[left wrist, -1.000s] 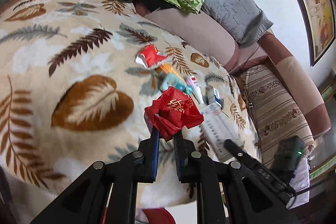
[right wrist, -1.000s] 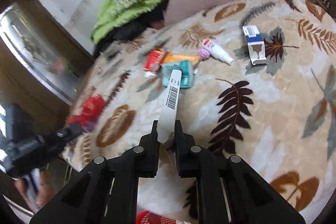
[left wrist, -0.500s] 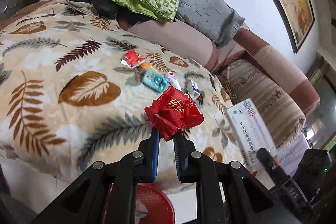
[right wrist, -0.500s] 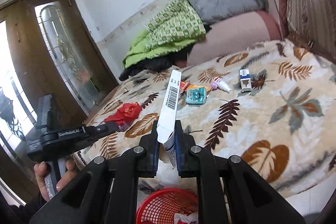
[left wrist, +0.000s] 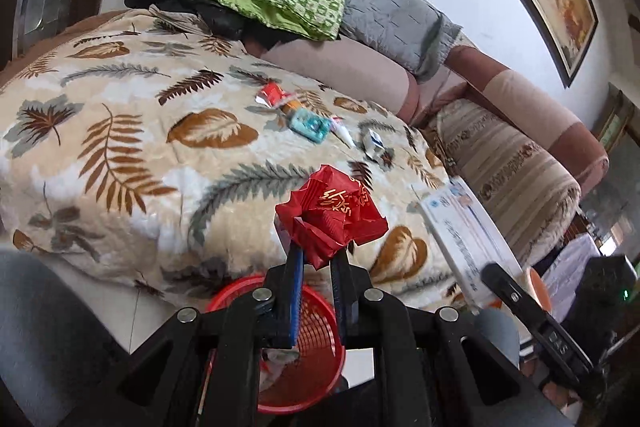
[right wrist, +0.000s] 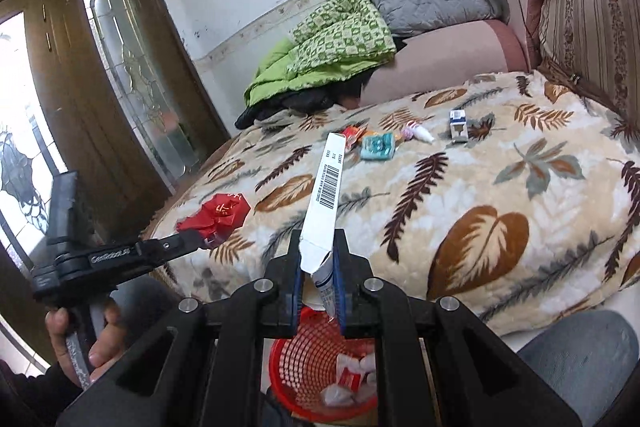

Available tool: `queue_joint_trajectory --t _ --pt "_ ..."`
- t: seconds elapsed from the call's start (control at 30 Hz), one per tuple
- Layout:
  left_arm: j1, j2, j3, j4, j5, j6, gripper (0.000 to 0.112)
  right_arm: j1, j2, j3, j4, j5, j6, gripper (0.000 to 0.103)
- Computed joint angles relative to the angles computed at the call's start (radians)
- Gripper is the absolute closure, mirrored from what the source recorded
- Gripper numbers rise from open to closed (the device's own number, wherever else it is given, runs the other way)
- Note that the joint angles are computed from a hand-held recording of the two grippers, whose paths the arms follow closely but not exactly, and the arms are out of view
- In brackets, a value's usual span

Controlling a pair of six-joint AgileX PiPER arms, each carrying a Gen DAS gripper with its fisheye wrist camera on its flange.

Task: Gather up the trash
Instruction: 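Carry both items over the red wastebasket and open both grippers to drop them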

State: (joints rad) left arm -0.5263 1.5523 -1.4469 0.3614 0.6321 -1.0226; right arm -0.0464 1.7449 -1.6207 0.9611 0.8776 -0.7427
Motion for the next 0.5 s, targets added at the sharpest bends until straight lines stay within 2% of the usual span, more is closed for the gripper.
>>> queue_joint_trajectory --t 0.23,0.5 --pt "-0.060 -0.032 0.055 0.041 0.023 -0.043 0.101 0.026 -0.044 0.058 -0.027 0.008 -0.001 0.090" --pt "-0.082 -0.024 0.064 0.041 0.040 -0.045 0.101 0.044 -0.034 0.068 -0.025 0.025 0.005 0.090"
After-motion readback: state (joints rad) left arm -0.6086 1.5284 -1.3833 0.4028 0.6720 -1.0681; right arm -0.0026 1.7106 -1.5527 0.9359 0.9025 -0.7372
